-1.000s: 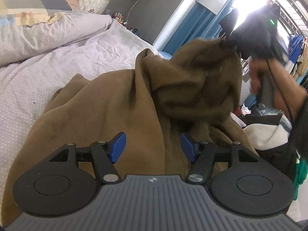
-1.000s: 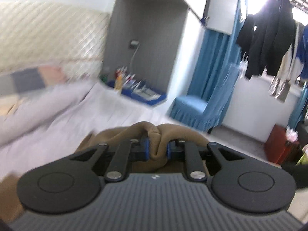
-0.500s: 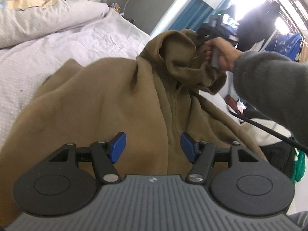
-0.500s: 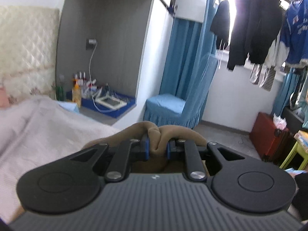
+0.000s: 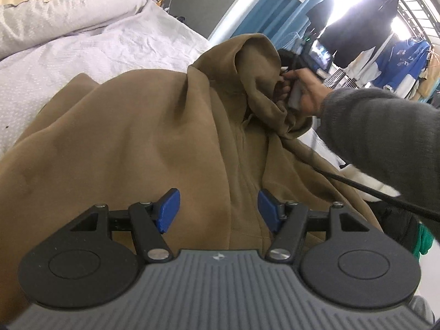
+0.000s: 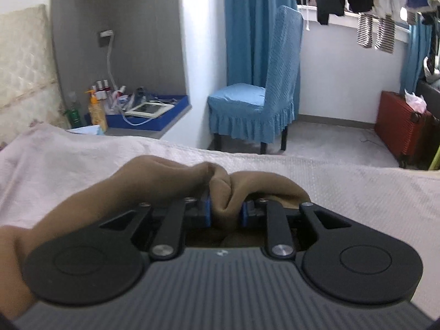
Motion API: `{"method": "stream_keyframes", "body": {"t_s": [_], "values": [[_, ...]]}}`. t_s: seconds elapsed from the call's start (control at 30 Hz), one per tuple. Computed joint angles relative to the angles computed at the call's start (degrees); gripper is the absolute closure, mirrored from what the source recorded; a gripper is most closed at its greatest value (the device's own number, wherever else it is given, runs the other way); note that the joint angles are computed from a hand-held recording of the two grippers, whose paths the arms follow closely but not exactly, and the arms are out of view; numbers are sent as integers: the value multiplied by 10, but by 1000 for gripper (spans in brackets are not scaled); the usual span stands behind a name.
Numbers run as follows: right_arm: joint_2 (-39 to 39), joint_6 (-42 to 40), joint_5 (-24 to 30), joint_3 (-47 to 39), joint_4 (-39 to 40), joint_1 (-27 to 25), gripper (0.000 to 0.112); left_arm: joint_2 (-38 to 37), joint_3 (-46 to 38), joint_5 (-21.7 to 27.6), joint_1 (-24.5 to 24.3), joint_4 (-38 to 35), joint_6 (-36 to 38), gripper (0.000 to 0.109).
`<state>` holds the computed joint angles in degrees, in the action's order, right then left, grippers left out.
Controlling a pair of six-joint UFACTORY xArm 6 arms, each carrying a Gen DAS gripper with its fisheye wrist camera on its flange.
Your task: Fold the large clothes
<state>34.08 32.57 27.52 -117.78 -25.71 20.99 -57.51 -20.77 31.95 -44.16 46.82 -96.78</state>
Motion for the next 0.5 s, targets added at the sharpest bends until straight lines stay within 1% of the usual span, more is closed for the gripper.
{"method": "stream_keyframes", "body": {"t_s": [0.03,0.07,0.1,0.13,0.2,0.3,0.33,0.37,0.4,0.43,0.47,0.5], "values": [[-29,-9,-8,32,1,4,76,-3,2,0,0,2,-2,41],[-55,-20,-19,64,6,6,73,-7,1,10,-6,7,-5,41],[-73,-36,-31,84,20,5,62,-11,-2,28,-19,19,-13,41],[-106,-39,-47,124,26,8,48,-15,-4,45,-33,29,-19,41],[-180,-17,-89,214,17,12,35,-20,-12,79,-64,48,-32,41],[-277,-21,-116,319,44,22,35,-20,-30,151,-125,86,-54,41],[-308,-11,-122,350,38,25,35,-19,-35,171,-142,94,-59,41],[-343,14,-141,389,14,28,35,-23,-35,174,-150,101,-65,41],[-383,17,-154,430,11,33,35,-26,-33,180,-157,110,-75,41],[-424,28,-154,469,10,41,35,-24,-37,195,-165,109,-77,41],[-465,30,-158,508,26,45,35,-18,-45,216,-174,96,-70,41],[-512,16,-155,550,65,54,35,-18,-49,231,-184,91,-67,41]]}}
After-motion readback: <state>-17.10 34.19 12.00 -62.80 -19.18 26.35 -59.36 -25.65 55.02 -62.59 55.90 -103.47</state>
